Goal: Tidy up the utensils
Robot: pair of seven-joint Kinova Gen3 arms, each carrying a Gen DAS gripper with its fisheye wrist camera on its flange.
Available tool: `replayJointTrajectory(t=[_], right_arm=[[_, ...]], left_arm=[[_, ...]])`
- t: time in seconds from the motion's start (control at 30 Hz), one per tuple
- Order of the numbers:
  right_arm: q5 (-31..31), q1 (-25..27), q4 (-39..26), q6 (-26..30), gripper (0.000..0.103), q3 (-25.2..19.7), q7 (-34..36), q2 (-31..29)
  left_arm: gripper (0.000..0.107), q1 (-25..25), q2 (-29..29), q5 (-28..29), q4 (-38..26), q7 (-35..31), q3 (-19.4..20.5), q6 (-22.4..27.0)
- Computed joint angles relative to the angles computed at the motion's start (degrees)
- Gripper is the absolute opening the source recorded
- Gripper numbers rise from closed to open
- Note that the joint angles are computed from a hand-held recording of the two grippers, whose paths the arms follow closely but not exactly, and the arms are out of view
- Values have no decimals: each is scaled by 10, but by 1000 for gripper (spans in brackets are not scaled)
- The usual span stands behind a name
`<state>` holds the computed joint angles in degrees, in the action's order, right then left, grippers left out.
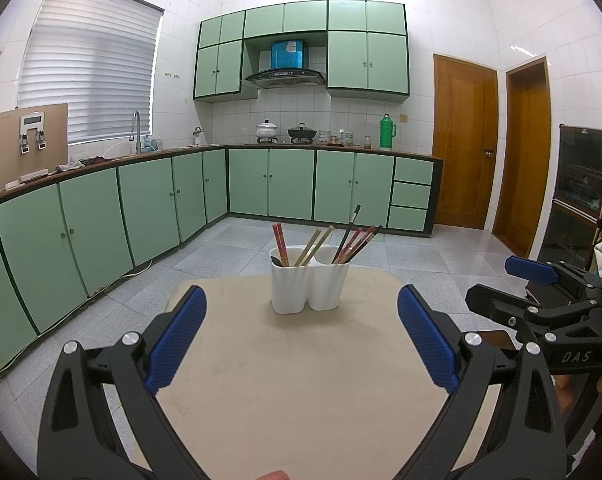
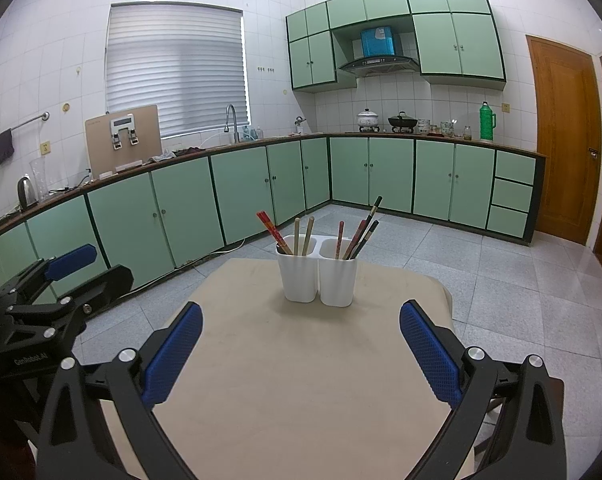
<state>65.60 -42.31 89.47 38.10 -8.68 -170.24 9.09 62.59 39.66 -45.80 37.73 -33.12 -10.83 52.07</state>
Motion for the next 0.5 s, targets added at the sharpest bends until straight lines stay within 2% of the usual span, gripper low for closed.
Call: replayJointTrajectory(t=[0.5], right_arm=[[0, 3, 6, -4, 97, -1, -1, -3]], left_arm=[[94, 1, -6, -4, 12, 6, 1, -2]])
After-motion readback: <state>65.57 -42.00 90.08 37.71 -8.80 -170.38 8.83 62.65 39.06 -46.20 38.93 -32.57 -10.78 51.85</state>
